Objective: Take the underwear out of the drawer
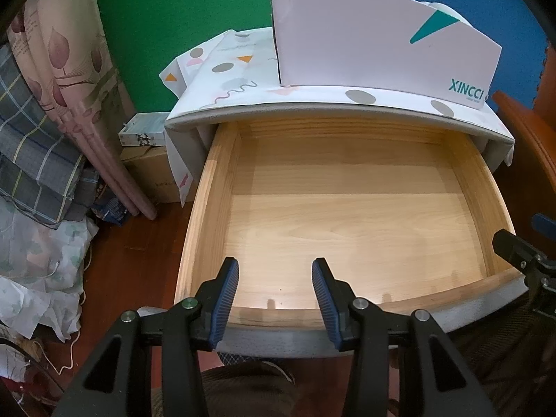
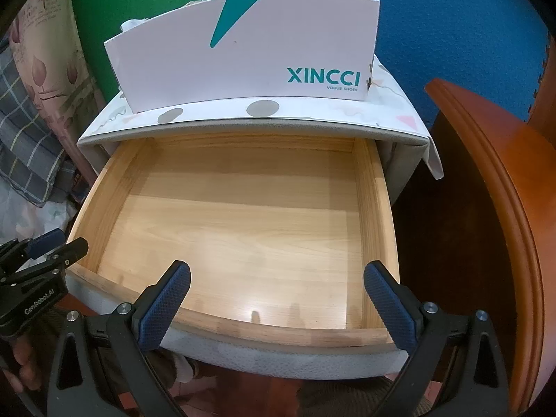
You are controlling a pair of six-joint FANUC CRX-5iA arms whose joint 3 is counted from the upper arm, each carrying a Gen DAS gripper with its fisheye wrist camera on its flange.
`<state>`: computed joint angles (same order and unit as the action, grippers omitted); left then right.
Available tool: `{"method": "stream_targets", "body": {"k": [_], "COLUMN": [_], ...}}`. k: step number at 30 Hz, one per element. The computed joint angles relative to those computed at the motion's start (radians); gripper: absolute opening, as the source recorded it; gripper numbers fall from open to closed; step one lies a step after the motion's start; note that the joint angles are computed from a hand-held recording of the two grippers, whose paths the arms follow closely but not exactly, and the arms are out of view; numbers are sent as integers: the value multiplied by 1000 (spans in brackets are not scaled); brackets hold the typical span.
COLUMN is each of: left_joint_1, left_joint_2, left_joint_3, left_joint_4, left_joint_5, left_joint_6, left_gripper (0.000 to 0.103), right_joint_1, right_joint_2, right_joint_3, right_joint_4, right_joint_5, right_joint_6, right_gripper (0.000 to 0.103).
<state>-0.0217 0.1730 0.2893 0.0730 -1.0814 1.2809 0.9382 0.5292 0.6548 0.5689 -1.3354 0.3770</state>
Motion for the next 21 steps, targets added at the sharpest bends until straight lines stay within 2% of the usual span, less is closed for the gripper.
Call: {"method": "stream_targets", "body": {"k": [16,21], "left_joint_1": [-2,-2], "left_joint_2": [-2,-12], "left_joint_3": [-3,-21], "left_joint_4": [-2,9], "left_joint_5": [1,26], "left_joint_6": [0,-15], "left_gripper": [45,45], "right_joint_1": [3,3], "right_joint_2": [10,8], "right_joint_3": [15,13], "right_joint_4": [-2,-3], "right_joint_5": [-13,-11], "right_joint_6": [24,24], "right_gripper": [99,99]}}
